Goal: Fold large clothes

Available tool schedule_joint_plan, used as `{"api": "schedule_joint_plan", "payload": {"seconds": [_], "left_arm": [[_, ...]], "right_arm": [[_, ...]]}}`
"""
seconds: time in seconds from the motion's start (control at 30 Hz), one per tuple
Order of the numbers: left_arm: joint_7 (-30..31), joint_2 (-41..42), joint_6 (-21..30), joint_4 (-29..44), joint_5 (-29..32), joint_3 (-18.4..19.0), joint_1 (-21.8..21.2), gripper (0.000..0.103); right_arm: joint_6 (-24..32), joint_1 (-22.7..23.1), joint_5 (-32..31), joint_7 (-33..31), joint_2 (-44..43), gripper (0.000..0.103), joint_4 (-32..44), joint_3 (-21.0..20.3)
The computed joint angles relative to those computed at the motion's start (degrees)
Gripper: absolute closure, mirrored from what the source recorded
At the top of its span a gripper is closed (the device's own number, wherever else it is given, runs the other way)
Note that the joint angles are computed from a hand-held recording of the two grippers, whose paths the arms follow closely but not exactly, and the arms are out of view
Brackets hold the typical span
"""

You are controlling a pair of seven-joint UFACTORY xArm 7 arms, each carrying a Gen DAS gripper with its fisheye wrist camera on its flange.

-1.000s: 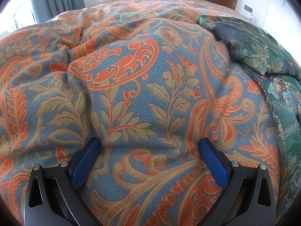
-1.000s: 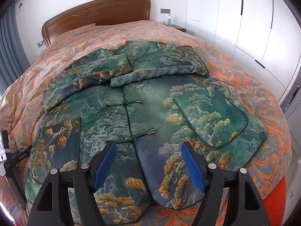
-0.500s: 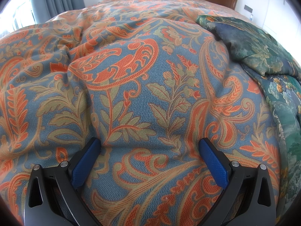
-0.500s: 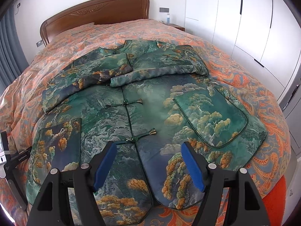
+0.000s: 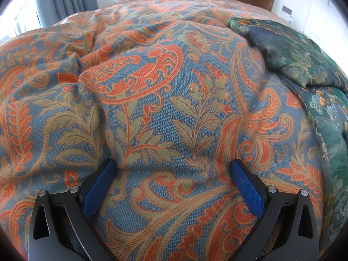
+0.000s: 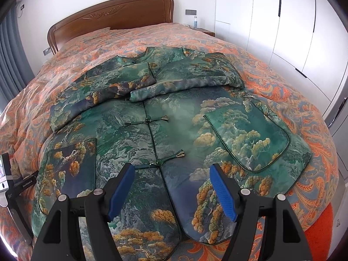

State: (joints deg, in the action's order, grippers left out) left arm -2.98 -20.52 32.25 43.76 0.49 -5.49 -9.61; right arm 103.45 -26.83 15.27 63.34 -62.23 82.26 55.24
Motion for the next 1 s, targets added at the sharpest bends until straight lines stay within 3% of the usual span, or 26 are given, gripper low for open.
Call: {"api": "schedule_joint_plan", "payload": {"seconds": [1.0], "left_arm": [[0.22,-0.29,0.02,-0.23,-0.17,0.16,-0.08,0.000]], "right_arm": [[-0.14,-1.14,1.60,1.21,1.84,0.030,0.36,1.55]]}}
